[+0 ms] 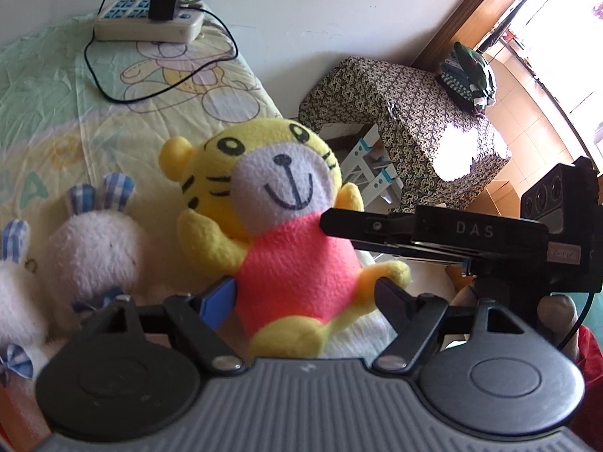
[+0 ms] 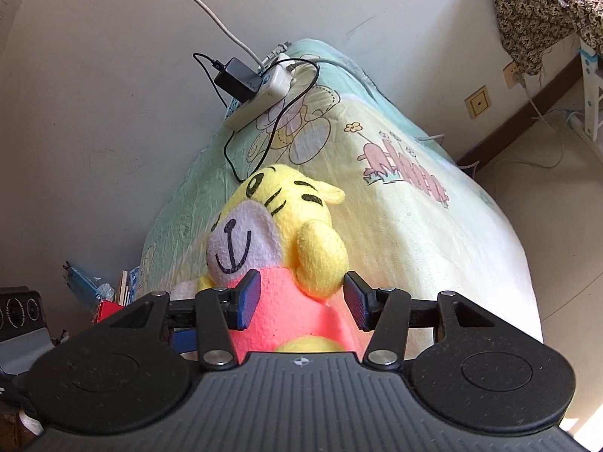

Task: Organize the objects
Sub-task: 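Lift the yellow tiger plush and carry it into the red box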

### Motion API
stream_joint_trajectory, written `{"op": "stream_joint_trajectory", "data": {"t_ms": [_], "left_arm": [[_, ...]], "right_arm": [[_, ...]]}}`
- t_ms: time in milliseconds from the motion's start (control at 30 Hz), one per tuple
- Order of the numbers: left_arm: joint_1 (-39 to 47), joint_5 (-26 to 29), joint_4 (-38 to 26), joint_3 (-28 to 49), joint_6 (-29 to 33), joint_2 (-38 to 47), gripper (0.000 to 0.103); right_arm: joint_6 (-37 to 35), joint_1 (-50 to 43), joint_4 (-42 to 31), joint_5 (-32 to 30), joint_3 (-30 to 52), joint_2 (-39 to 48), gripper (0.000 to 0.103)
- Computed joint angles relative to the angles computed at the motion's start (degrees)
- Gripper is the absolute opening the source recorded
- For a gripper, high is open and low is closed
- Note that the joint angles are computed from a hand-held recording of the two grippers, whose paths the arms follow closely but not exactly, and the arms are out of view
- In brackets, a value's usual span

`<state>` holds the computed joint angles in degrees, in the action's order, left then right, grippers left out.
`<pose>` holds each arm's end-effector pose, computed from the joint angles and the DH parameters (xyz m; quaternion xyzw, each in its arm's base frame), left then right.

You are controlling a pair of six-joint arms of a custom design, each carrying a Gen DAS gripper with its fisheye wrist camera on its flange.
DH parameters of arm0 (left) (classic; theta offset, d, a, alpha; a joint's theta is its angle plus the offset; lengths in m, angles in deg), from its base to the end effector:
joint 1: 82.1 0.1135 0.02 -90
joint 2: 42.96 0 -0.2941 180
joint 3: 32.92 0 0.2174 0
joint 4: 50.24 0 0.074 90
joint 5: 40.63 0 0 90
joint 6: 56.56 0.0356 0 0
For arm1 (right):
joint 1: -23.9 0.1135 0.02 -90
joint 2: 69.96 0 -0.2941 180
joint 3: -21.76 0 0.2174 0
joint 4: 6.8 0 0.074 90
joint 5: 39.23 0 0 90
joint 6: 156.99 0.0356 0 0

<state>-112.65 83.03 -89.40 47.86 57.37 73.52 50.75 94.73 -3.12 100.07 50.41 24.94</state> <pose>0.2955 -0.1973 0.1498 0.4682 0.8261 -0.2938 0.1093 0.0838 0.1588 0.1213 0.4422 0.7706 0.2452 0.3879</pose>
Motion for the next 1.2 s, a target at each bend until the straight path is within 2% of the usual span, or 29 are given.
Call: {"op": "stream_joint_trajectory", "data": {"t_ms": [200, 233, 300, 500, 600, 800, 900, 1000, 1200], "left_arm": [[0.4, -0.4, -0.3, 1.8, -0.2, 2.7, 0.079], [0.6, -0.3, -0.3, 2.0, -0.3, 3.1, 0.078], [1.2, -0.1, 0.2, 1.5, -0.1, 3.1, 0.075], [4.0, 3.0, -0.9, -0.8, 1.8, -0.8, 0.07], [5.9, 5.4, -2.0, -3.2, 3.9, -5.0, 0.069], [12.4, 11.0, -9.4, -4.8, 13.2, -12.7, 0.069], [17.4, 13.7, -16.2, -3.5, 20.7, -14.4, 0.068], [23.7, 15.9, -26.0, 0.4, 30.9, -14.1, 0.068], [38.0, 17.8, -49.1, 14.6, 54.0, -7.6, 0.068]], "right_arm": [[-10.3, -5.1, 20.8, -4.0, -4.8, 4.7, 0.055], [-11.6, -5.7, 22.5, -4.7, -4.7, 5.5, 0.055], [-12.8, -5.6, 21.6, -4.5, -3.3, 5.4, 0.049], [-10.5, -1.6, -0.9, -0.8, 6.3, -2.0, 0.039], [-7.5, 1.9, -17.3, 2.4, 14.5, -5.1, 0.038], [-0.1, 7.4, -42.8, 7.2, 31.9, -2.4, 0.037], [2.8, 8.7, -50.9, 8.7, 40.5, 2.0, 0.037], [4.2, 9.1, -54.9, 10.2, 48.6, 7.2, 0.037], [-0.6, 7.5, -60.3, 13.3, 68.2, 18.4, 0.037]]}}
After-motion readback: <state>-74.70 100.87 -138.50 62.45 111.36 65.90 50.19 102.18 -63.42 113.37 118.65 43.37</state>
